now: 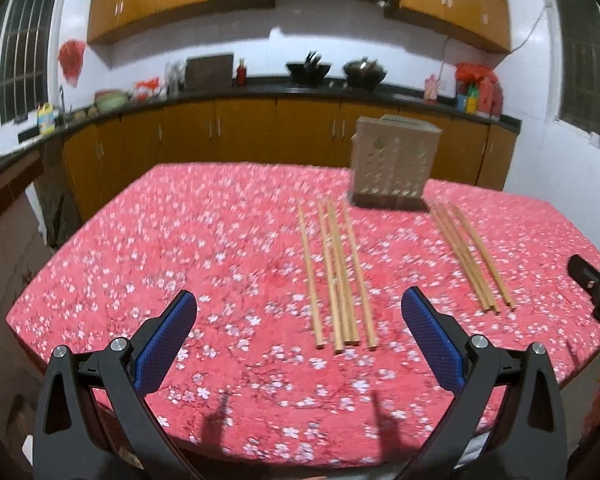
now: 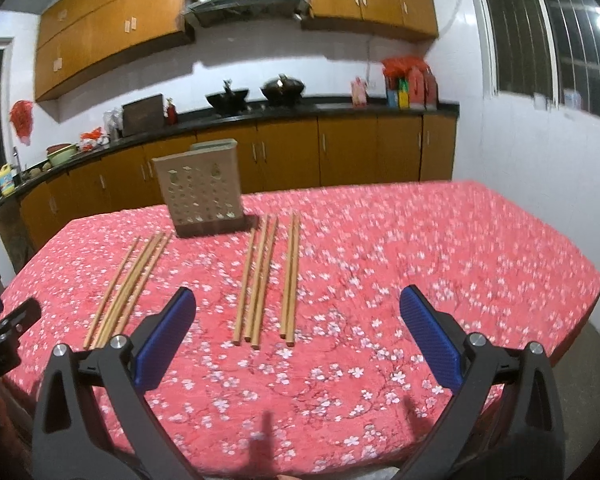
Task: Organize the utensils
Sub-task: 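Lower the left tool onto a wooden chopstick and close it while the right tool grasps another chopstick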
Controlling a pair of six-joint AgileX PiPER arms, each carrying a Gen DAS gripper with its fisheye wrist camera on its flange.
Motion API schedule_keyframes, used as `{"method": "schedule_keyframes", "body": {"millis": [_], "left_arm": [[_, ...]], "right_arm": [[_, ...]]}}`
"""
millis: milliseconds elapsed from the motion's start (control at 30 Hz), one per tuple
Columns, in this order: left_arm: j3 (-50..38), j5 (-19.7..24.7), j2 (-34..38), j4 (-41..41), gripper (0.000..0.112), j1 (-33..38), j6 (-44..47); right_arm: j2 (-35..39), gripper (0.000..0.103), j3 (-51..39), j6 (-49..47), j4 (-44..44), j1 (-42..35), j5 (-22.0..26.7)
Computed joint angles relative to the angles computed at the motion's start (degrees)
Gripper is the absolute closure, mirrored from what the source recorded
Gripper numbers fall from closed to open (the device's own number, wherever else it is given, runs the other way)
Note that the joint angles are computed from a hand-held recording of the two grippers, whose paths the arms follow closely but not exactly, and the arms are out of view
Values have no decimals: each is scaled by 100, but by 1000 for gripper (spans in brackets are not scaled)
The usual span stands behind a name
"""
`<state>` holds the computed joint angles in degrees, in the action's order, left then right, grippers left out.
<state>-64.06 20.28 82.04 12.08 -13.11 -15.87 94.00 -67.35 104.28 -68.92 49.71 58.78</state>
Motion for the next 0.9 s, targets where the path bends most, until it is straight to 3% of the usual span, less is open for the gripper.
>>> {"method": "schedule_keyframes", "body": {"millis": [100,167,267,300,433,500,667,900], "left_arm": [[-339,311,305,-732,11,231,666],[-569,489,547,-982,11,338,899],[-803,649,808,-1752,11,562,1701],[-875,695,876,-1712,11,569,1694],[-1174,876,1158,-1731,11,610,1845],[-1347,977,1321,-1790,12,637,1911],[-1821,1391,1716,-2091,39,721,2201],[-2219,1635,2038,-2267,47,653,2496]], "right_arm": [[145,6,-239,-451,392,-409,-229],[272,15,-426,-811,716,-731,-467],[494,36,-719,-1560,1495,-1311,-1022],[585,44,-820,-1815,1774,-1486,-1200],[1011,59,-1294,-2869,2897,-2010,-1574],[1233,63,-1502,-3335,3391,-2198,-1701],[1594,69,-1861,-3843,3857,-2368,-1804],[1767,76,-2088,-4018,3648,-2271,-1574]]}}
